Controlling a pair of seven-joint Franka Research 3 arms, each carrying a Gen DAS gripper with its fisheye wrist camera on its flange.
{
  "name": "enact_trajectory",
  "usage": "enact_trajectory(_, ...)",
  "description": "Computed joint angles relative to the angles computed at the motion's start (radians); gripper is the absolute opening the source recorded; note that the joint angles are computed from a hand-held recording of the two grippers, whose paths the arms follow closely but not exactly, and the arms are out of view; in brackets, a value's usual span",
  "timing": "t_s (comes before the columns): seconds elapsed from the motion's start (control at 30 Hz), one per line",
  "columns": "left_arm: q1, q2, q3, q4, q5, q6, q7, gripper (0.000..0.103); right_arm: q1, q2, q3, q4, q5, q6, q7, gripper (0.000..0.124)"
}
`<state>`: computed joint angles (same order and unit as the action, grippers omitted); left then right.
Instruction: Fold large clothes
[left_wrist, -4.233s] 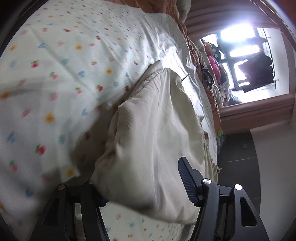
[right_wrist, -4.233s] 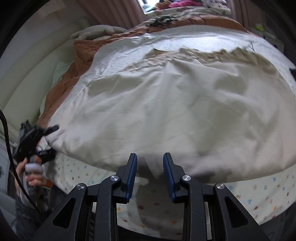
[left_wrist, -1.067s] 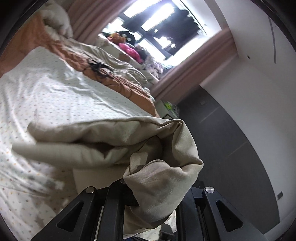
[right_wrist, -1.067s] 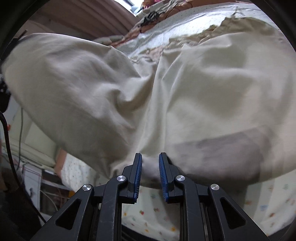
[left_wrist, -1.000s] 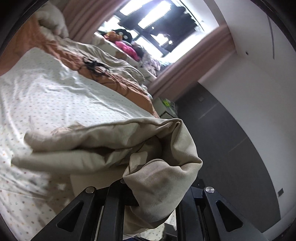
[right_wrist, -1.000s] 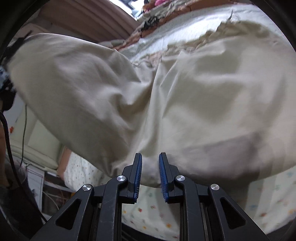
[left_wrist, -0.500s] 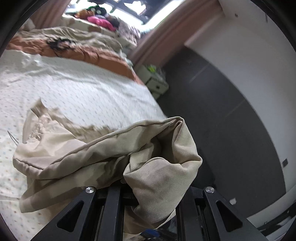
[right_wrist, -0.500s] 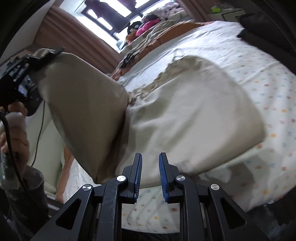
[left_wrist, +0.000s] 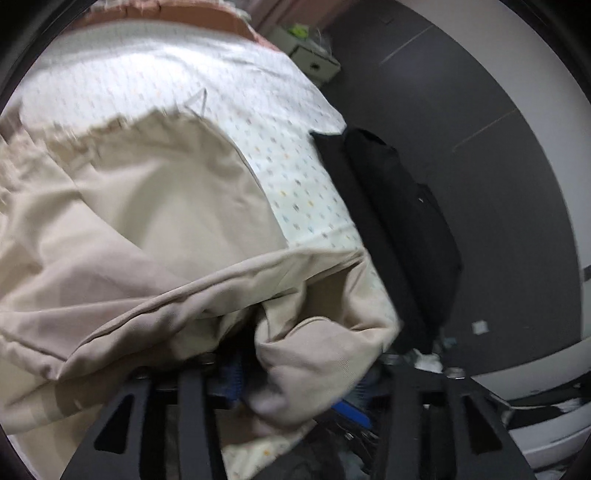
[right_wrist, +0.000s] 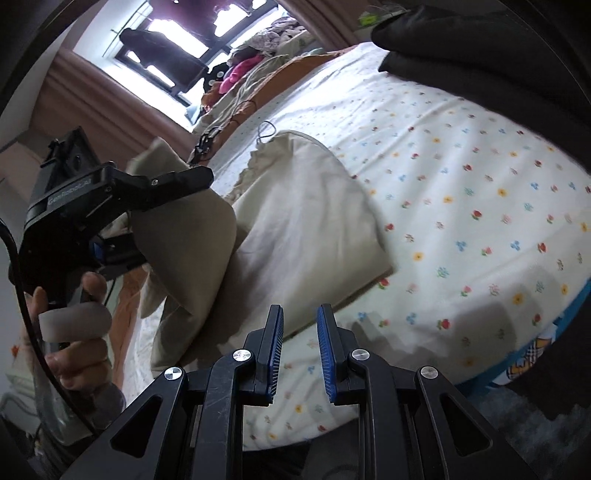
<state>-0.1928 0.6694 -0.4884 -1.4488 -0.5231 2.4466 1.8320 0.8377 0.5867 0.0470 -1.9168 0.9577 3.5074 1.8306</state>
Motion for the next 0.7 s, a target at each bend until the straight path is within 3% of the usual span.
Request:
enact_trajectory(0.17,0.081,-0.107,-0.043,-0.132,-0.110,0.064,0.105,0.083,-0.012,0.003,0.004,0.009,-0.011,0.017,0.012,0.056)
enact_trajectory(0.27,0.144,-0.202,-0.062,-0.246,-0.237,0.101,0.200,0.084,-0.014,0.005,0.001,0.029,-0.022,0.020,-0.009,0.069)
enact_trajectory(0.3,0.159,-0.233,-0.055,-0.281,-0.275,0.111,0.222,0.084,0.011,0.007,-0.029,0.045,0.002,0.002,-0.036,0.072)
enact_trajectory(0.4,0.175,-0.309,-0.012,-0.368,-0.346,0.141,0.254,0.084,0.159,0.031,-0.210,0.102,0.111,-0.093,-0.117,0.075)
enact_trajectory(0.47,0.180,-0.345,0.020,-0.412,-0.388,0.151,0.271,0.084,0.213,0.048,-0.297,0.120,0.110,-0.152,-0.094,0.075)
enact_trajectory(0.57,0.185,-0.396,0.065,-0.477,-0.454,0.159,0.293,0.088,0.221,0.066,-0.338,0.143,0.062,-0.178,-0.062,0.075)
enact_trajectory(0.63,0.181,-0.426,0.098,-0.523,-0.491,0.179,0.304,0.090,0.285,0.096,-0.441,0.165,0.035,-0.234,-0.008,0.075)
enact_trajectory(0.7,0.164,-0.433,0.132,-0.550,-0.503,0.203,0.305,0.090,0.346,0.124,-0.532,0.173,0.004,-0.274,0.057,0.061)
